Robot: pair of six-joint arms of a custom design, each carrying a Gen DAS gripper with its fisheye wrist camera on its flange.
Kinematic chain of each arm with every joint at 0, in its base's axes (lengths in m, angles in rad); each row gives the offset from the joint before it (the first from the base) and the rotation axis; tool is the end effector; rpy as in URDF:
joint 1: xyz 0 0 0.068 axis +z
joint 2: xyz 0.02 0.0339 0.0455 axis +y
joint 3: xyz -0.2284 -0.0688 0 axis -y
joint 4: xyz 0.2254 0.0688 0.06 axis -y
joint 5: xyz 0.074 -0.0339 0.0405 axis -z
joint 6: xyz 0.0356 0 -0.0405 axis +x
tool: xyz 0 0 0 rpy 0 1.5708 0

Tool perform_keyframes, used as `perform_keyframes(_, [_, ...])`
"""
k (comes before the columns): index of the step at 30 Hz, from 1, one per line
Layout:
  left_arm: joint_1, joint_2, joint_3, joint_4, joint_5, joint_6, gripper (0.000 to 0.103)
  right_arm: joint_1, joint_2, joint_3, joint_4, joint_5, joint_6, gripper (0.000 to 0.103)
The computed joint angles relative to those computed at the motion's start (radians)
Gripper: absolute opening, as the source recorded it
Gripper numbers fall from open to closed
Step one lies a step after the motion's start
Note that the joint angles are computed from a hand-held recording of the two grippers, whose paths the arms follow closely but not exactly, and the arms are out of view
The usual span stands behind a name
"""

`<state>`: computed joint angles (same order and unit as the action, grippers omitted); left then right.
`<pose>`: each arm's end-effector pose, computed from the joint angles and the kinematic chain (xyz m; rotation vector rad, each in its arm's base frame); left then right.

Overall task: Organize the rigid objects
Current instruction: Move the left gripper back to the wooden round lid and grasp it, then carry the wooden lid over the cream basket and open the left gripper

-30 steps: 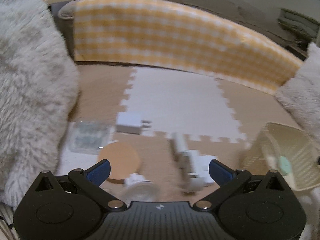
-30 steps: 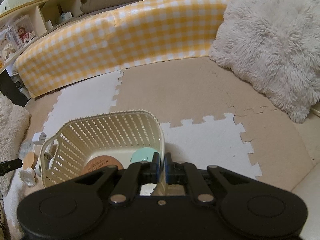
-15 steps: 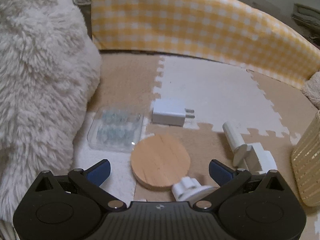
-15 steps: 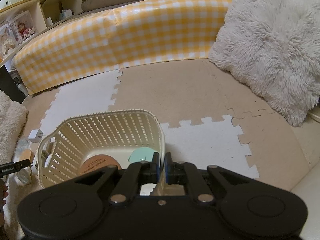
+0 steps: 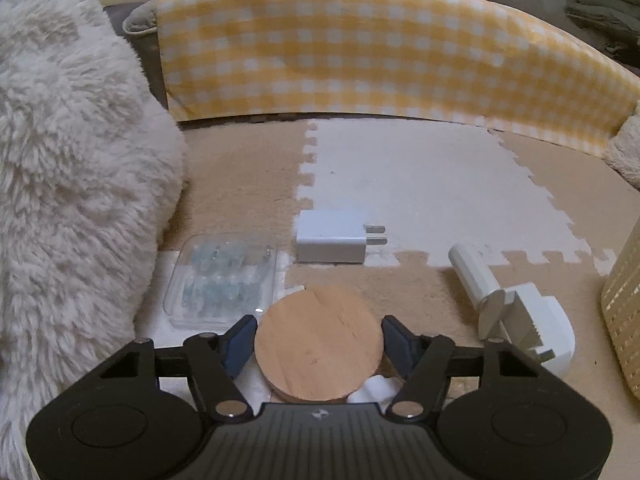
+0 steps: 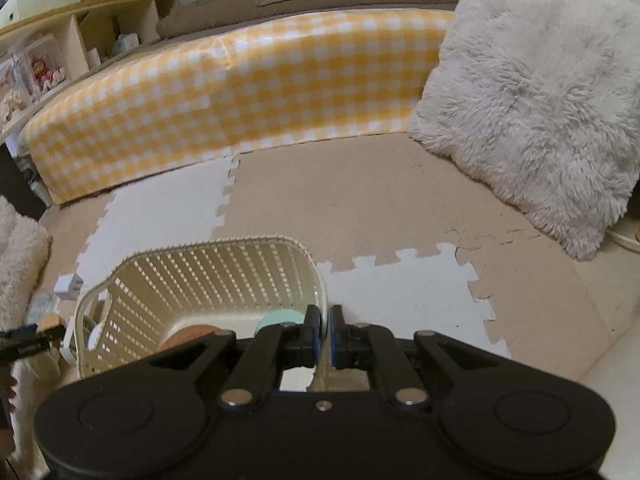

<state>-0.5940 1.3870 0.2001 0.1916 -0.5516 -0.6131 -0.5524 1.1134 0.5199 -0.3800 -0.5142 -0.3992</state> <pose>0.1555 -0.0825 0.0640 -0.2206 2.3618 0.1537 0.1782 -0.0893 0.1553 -0.0099 2.3857 0.2204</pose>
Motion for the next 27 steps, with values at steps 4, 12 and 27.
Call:
perform_keyframes(4, [-0.003,-0.028,-0.005,-0.018,0.007,-0.018,0.068,0.002,0.011,0.0,0.018,-0.001,0.016,0.006])
perform_keyframes(12, [-0.074,-0.233,-0.044,-0.176,-0.042,-0.152,0.068,0.011,0.035,0.003,0.056,0.011,0.047,0.015])
perform_keyframes(27, [-0.396,-0.541,0.053,-0.653,-0.242,-0.459,0.068,-0.006,0.066,0.03,0.032,-0.037,0.052,0.005])
